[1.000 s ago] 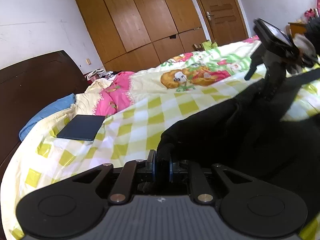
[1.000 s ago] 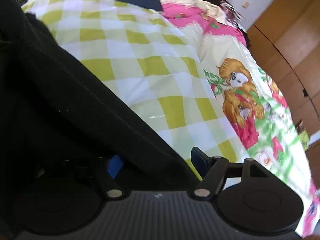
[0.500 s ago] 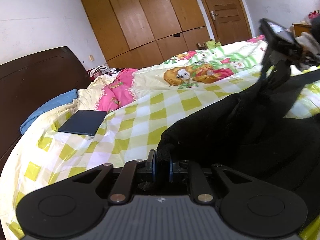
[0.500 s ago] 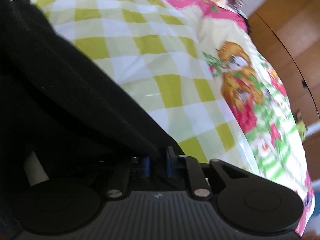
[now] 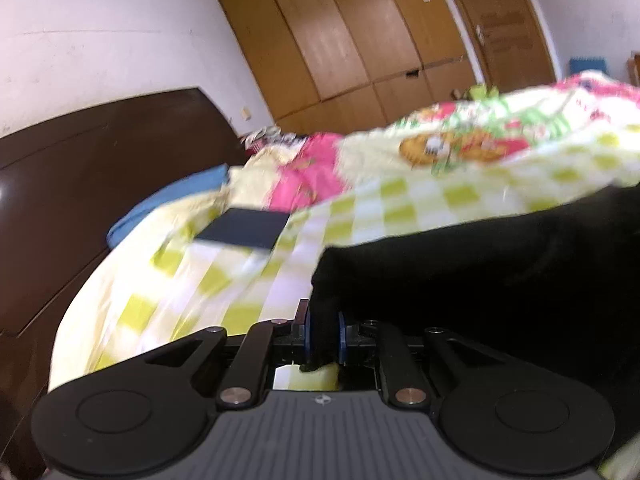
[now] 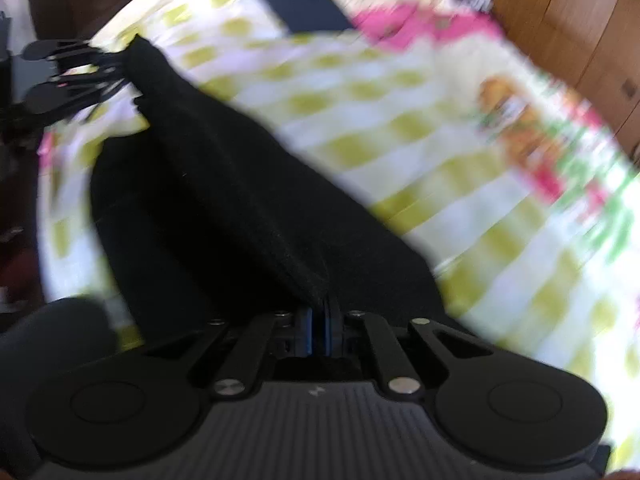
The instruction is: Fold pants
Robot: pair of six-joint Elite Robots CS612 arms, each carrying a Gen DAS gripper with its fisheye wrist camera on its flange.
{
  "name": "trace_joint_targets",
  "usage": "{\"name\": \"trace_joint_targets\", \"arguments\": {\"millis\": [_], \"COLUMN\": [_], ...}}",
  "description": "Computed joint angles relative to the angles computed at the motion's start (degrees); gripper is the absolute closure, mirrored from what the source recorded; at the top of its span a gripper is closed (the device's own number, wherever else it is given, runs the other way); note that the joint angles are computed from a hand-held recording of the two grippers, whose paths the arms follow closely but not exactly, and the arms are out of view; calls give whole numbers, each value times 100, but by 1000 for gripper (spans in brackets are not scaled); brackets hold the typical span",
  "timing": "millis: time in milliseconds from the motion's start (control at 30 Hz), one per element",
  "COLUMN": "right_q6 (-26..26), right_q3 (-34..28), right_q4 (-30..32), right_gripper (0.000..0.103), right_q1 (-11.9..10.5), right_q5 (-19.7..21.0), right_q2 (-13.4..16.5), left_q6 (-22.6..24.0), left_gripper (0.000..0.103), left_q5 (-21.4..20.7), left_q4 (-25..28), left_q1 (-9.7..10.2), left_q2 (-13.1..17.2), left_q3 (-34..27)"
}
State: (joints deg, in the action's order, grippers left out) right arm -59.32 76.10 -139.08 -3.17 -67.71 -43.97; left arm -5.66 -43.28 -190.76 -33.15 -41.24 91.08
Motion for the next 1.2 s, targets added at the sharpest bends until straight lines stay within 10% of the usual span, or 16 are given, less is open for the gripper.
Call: {"name": "trace_joint_targets", "arguments": {"millis": [433, 767, 1200], "right_q6": [22, 196, 332], "right_q3": [449, 785, 1103], "right_q4": [-513, -923, -1533], "right_gripper": [97, 95, 91], "right_q1": [198, 239, 238], "right_q5": [-785, -924, -924], "right_q2": [92, -14, -38], "left_q6": [-487, 158, -551], "left_gripper": [75, 74, 72], "left_q5": [39, 544, 1278], "left_q4": [400, 359, 745], "left_q1": [-169, -271, -354], "left_q2": [-15, 82, -87], "left_q3": [593, 662, 808]}}
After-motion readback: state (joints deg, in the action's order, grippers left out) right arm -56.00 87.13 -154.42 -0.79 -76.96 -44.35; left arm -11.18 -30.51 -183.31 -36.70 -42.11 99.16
